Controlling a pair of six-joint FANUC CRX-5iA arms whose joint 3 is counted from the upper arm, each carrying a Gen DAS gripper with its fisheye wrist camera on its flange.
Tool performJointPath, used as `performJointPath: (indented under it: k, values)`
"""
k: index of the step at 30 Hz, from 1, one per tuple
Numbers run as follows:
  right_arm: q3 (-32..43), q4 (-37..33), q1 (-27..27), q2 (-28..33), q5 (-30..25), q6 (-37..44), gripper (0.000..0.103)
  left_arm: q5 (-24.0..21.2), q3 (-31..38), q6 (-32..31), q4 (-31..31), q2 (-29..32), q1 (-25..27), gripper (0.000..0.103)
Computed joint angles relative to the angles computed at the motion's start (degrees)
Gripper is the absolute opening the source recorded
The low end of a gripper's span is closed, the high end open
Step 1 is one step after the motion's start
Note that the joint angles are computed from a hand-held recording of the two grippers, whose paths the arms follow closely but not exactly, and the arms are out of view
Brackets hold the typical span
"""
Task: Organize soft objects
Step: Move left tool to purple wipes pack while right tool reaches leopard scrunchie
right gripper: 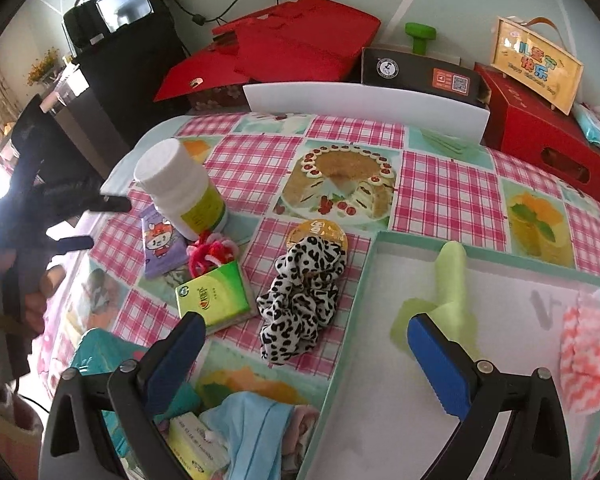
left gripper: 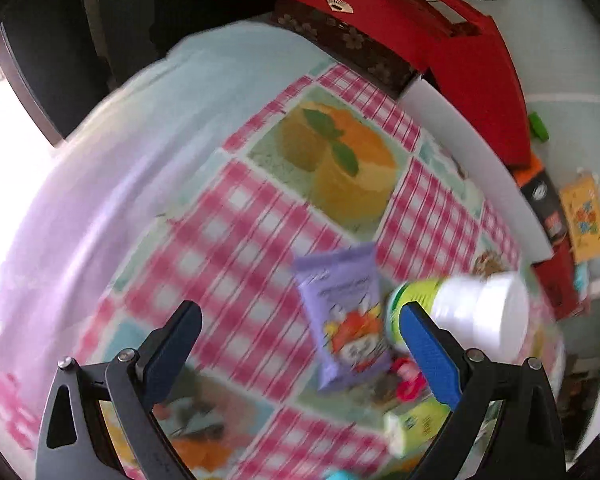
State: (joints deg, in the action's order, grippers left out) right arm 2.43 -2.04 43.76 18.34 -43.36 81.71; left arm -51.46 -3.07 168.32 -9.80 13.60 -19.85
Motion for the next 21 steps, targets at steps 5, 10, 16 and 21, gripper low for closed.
performJointPath:
  k: [5, 10, 16, 21]
  values:
    - [0.1, 0.4, -0.3, 0.6, 0.1, -0.3, 0.102, 0.2, 2.3, -4.1, 2.9, 3.6, 2.1, 0.099]
    - [0.1, 0.4, -0.5, 0.8, 0.2, -0.2, 0.102, 4.9, -0.1, -5.0, 5.4, 3.4, 3.7, 0.099]
    - [-0.3, 0.5, -0.4, 0.4, 0.6, -0.2, 0.102, 1.3, 1.6, -5.2, 3.5, 4.2, 3.9, 0.099]
    - [-1.3, 0.7, -0.4, -0.6, 1.4, -0.1, 0.102, 2.7, 0.6, -9.5, 3.9, 4.2, 2.5, 0.099]
